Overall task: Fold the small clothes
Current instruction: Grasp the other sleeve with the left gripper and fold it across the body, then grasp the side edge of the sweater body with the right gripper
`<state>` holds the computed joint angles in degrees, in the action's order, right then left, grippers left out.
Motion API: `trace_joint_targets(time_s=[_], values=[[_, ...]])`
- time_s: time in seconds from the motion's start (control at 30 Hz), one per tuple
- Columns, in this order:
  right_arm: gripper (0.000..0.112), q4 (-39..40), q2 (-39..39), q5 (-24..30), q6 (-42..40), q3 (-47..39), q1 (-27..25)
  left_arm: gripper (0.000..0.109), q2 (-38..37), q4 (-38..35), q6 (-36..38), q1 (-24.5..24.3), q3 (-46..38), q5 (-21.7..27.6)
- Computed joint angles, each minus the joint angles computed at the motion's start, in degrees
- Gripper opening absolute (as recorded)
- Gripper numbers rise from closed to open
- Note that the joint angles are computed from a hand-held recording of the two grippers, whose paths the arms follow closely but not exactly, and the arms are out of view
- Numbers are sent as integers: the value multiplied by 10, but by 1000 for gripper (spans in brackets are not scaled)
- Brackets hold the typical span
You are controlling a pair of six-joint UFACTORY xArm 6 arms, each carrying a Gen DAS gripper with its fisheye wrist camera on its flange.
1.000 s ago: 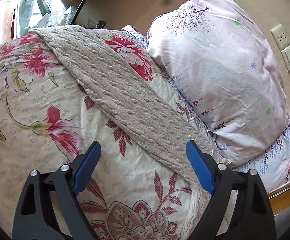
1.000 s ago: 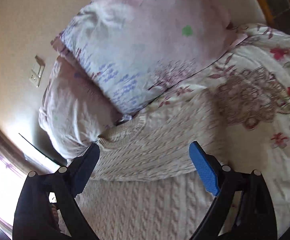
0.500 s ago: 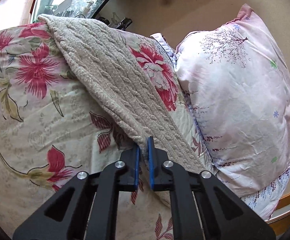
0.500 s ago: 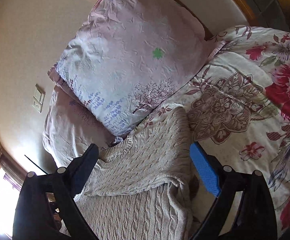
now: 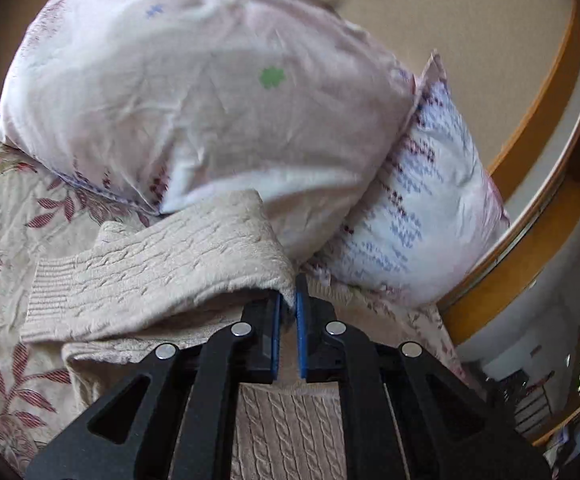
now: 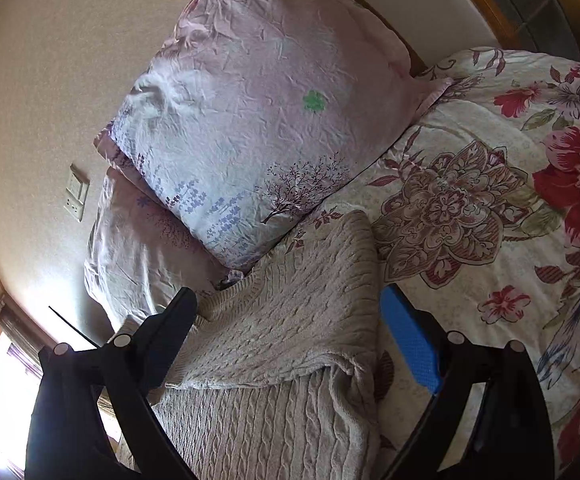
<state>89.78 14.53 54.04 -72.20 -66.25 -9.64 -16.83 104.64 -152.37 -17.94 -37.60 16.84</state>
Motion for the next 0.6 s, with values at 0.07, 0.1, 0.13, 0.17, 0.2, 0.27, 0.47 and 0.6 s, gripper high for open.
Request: trace_joint_targets(time_s=[0.07,0.1,0.13,0.17,0.2,0.27,0.47,0.6], values=[[95,-2,-2,-5,-3,1,2,7,88,-73,86,-1,-44,-41],[95,-3,-3,-8,-5,2,3,9,123,-118,132,4,-57,-67],[95,-4,-4,-12,-8,3,5,12,148,-152,168,9,-64,-90],[95,-6,-6,-18,-11,5,7,19,162,-178,194,8,-62,-101],[95,-7,-10,-25,-16,7,10,21,166,-181,205,7,-60,-108],[95,-8,-26,-53,-31,18,21,49,138,-172,211,-5,-39,-97],[95,-82,-124,-87,-84,67,99,80,-63,-300,366,-86,91,107],[87,-185,-160,-131,-96,82,225,79,-148,-398,425,-87,160,161]])
